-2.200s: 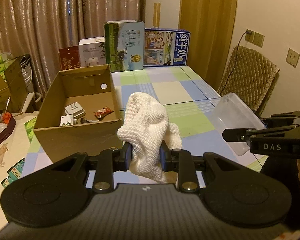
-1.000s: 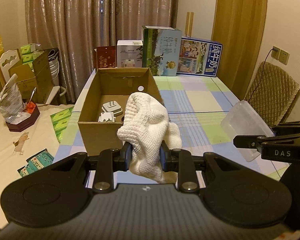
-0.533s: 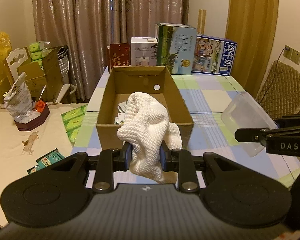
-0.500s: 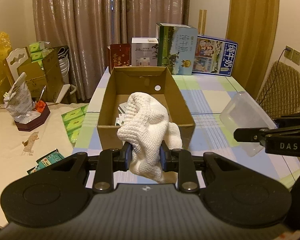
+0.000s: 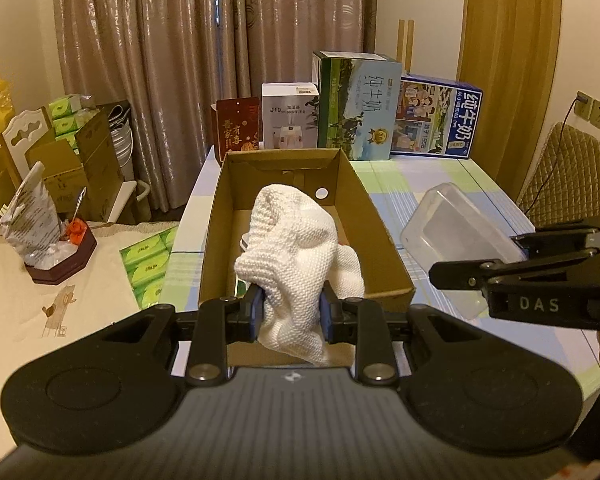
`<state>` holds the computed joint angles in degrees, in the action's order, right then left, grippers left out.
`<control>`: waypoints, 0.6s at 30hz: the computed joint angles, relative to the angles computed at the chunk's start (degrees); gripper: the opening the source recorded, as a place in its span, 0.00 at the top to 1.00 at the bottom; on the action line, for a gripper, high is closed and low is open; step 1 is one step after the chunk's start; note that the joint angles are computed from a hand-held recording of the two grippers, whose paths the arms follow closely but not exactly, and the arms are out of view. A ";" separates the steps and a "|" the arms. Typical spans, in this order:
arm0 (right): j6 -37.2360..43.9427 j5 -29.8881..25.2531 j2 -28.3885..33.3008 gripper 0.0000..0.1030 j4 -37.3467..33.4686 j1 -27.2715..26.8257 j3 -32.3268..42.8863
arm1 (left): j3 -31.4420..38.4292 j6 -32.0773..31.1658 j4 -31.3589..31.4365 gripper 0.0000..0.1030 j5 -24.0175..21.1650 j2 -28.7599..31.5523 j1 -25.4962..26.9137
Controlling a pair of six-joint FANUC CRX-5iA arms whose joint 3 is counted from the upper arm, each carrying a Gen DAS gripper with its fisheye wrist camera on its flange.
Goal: Organize objects
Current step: 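Lower both items into the box and open both tools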
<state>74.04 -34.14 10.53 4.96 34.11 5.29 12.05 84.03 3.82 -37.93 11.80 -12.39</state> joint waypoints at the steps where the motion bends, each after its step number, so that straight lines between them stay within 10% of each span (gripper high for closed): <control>1: 0.24 -0.02 0.51 0.73 -0.04 -0.17 0.56 | 0.50 -0.34 0.07 0.78 -0.03 0.48 0.07; 18: 4.27 -1.86 10.08 0.73 -4.20 -3.24 12.02 | 9.72 -6.08 3.44 0.78 -0.85 9.46 2.01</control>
